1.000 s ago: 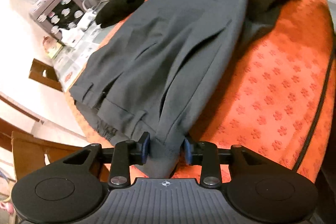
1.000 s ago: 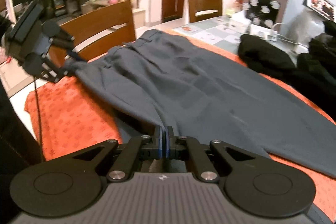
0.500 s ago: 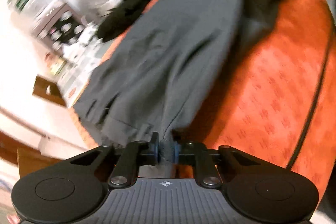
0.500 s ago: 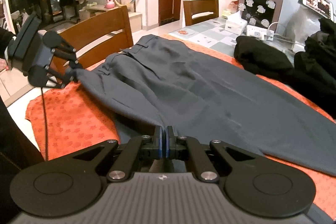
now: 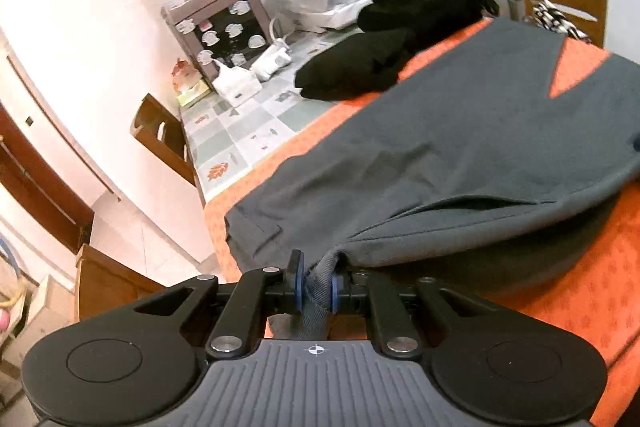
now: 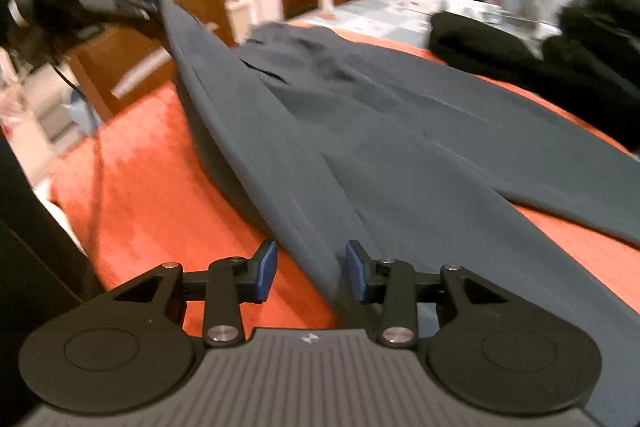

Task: Fold clothes
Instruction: 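Lift the grey trousers with both grippers and fold them over lengthwise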

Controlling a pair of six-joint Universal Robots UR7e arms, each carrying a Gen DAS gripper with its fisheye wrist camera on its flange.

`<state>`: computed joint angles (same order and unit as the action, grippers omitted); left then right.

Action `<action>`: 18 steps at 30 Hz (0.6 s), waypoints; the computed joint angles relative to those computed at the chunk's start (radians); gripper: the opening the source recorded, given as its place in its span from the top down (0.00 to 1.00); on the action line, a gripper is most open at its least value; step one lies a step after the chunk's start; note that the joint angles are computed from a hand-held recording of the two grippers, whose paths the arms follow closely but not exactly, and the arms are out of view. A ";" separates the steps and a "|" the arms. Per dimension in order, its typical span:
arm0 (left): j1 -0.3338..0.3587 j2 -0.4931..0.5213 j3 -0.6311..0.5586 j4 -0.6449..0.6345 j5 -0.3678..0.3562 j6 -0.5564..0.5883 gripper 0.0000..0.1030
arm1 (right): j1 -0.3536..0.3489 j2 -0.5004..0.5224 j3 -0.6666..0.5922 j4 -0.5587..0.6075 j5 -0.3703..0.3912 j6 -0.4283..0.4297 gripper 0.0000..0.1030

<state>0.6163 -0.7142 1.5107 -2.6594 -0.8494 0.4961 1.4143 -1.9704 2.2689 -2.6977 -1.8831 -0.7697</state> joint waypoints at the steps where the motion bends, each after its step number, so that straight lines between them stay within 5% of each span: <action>1: 0.000 0.001 -0.003 0.000 0.002 -0.004 0.85 | -0.005 -0.012 0.015 -0.025 -0.026 -0.007 0.58; 7: -0.012 -0.001 -0.009 0.006 0.021 -0.153 0.85 | -0.076 -0.109 0.060 -0.049 -0.120 -0.066 0.59; 14: -0.032 -0.004 0.012 0.009 0.079 -0.342 0.85 | -0.211 -0.180 0.067 -0.064 -0.145 -0.159 0.65; 15: -0.037 -0.007 0.020 0.011 0.091 -0.369 0.85 | -0.231 -0.182 0.067 -0.074 -0.136 -0.162 0.67; 17: -0.050 -0.016 0.042 0.019 0.118 -0.415 0.85 | -0.270 -0.184 0.068 -0.093 -0.118 -0.167 0.92; 18: -0.056 -0.021 0.053 0.024 0.131 -0.439 0.85 | -0.281 -0.195 0.071 -0.101 -0.108 -0.177 0.95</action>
